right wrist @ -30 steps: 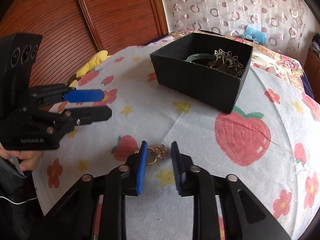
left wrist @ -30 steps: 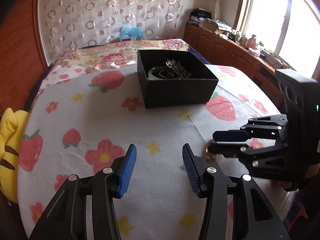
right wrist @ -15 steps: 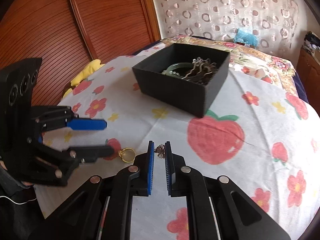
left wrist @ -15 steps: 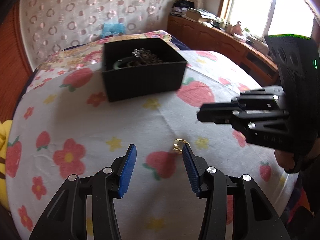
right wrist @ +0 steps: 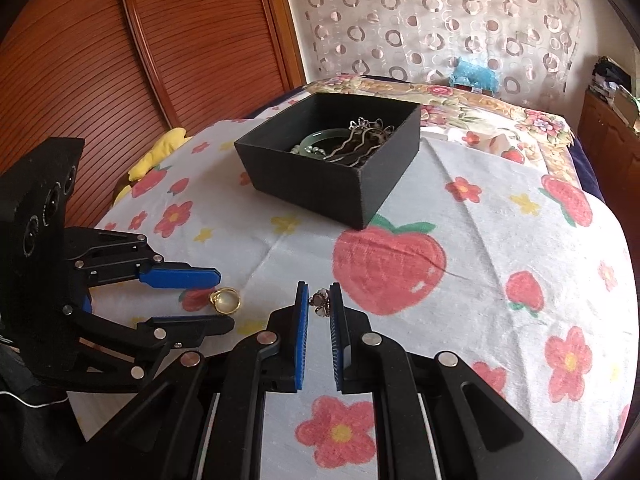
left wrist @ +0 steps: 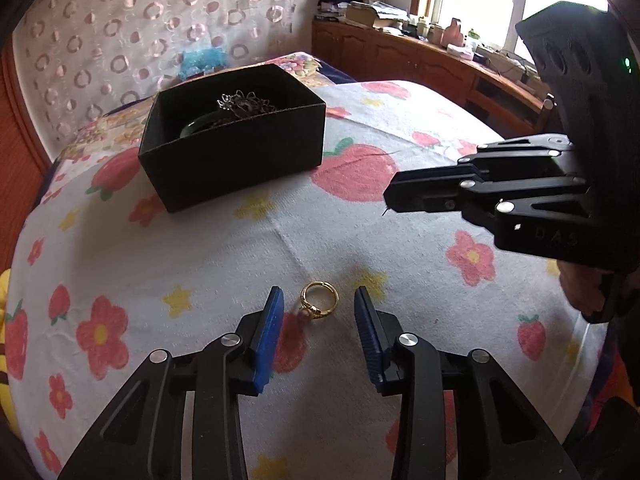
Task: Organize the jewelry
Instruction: 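Close the left tool on the gold ring while the right tool grips the flower earring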
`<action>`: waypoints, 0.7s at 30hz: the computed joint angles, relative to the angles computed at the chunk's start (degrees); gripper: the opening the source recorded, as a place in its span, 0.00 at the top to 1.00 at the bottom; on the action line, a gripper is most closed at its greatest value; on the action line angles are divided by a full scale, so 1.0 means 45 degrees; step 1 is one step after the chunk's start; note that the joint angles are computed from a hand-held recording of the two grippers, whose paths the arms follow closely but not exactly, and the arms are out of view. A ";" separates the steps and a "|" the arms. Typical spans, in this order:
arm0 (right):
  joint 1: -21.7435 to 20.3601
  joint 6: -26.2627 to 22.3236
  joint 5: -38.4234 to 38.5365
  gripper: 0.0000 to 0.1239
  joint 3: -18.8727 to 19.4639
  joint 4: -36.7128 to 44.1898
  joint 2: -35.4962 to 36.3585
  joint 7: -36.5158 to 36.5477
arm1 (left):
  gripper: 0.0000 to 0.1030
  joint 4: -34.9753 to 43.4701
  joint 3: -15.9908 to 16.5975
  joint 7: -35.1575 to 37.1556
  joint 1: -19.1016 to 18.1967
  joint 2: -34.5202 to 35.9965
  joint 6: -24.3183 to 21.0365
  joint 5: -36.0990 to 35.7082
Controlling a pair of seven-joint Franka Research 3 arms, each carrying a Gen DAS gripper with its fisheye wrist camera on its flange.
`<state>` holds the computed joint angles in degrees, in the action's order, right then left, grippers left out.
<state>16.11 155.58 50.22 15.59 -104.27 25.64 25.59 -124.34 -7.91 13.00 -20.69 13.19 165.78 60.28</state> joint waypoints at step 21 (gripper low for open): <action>0.0063 -0.0075 -0.0138 0.90 0.0038 0.1049 0.0383 -0.0227 | 0.92 0.0254 0.0119 -0.0882 0.0359 -0.0139 0.0035 0.0651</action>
